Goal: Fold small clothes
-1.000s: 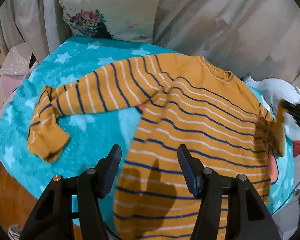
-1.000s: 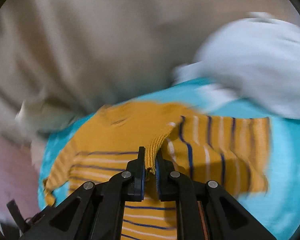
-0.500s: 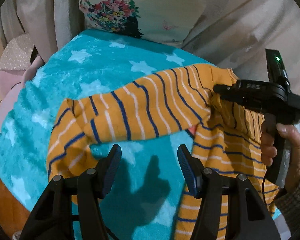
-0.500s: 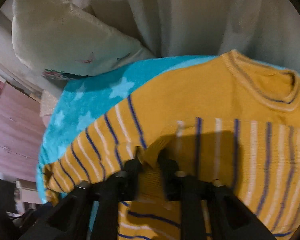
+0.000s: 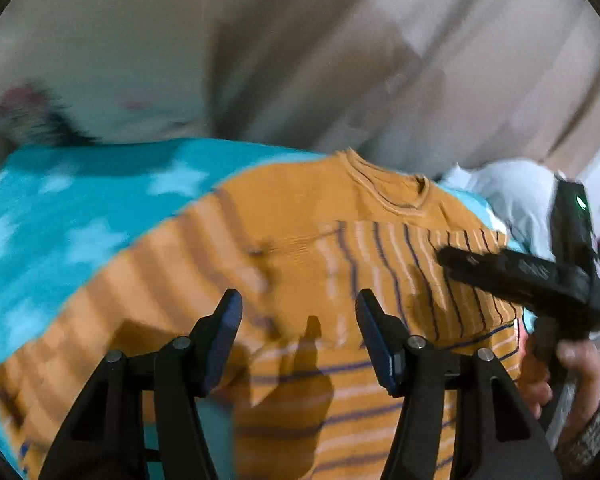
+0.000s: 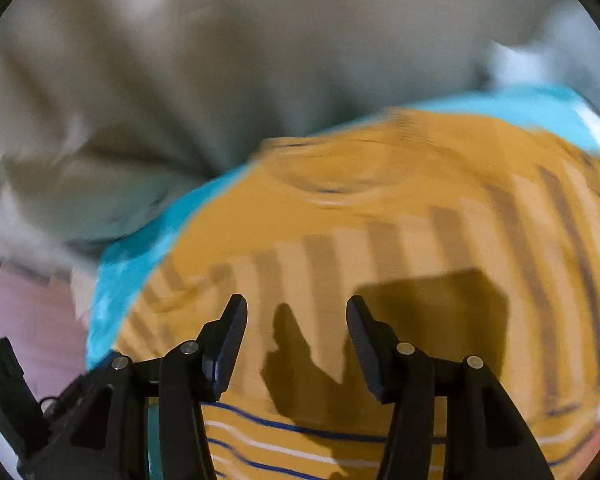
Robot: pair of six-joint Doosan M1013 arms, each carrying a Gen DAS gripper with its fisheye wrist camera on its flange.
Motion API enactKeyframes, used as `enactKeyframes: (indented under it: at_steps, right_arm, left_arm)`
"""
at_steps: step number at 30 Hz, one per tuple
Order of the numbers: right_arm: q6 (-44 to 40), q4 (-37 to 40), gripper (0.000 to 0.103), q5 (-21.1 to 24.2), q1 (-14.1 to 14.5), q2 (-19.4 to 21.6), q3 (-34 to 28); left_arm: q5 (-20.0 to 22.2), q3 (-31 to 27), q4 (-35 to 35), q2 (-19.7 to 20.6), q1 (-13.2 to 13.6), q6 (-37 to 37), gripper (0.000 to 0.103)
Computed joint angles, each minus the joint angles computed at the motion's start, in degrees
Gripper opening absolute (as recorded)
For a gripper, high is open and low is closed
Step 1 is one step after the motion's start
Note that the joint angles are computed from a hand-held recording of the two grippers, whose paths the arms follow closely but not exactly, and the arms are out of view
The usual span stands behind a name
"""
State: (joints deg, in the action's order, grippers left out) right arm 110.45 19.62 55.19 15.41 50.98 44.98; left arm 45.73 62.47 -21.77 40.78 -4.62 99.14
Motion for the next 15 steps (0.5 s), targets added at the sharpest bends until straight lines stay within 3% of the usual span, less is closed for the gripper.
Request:
enactKeyframes:
  at_steps: [5,6,12,15]
  right_arm:
    - [9.79,-11.06,0.054,-2.72,-1.87,-4.36,8.40]
    - [11.44,-12.17,0.053,-3.68,-2.37,-5.21,10.08]
    - [21.54,-17.07,0.055,-9.31,-4.76,-10.12,17.80]
    - [19.52,-15.85,0.055,-9.91,-4.89,-11.16,18.78]
  left_arm:
    - [7.39,-8.30,6.78,6.44,-1.22,-6.88,0.058]
    - [4.96,-7.32,7.09,6.02,-1.31,-6.67,0.058]
    - [5.98,-7.85,11.64,5.90,-1.97,-10.39,0.058]
    - [3.66,-3.20,14.76,2.36,-1.77,-14.32,0.058]
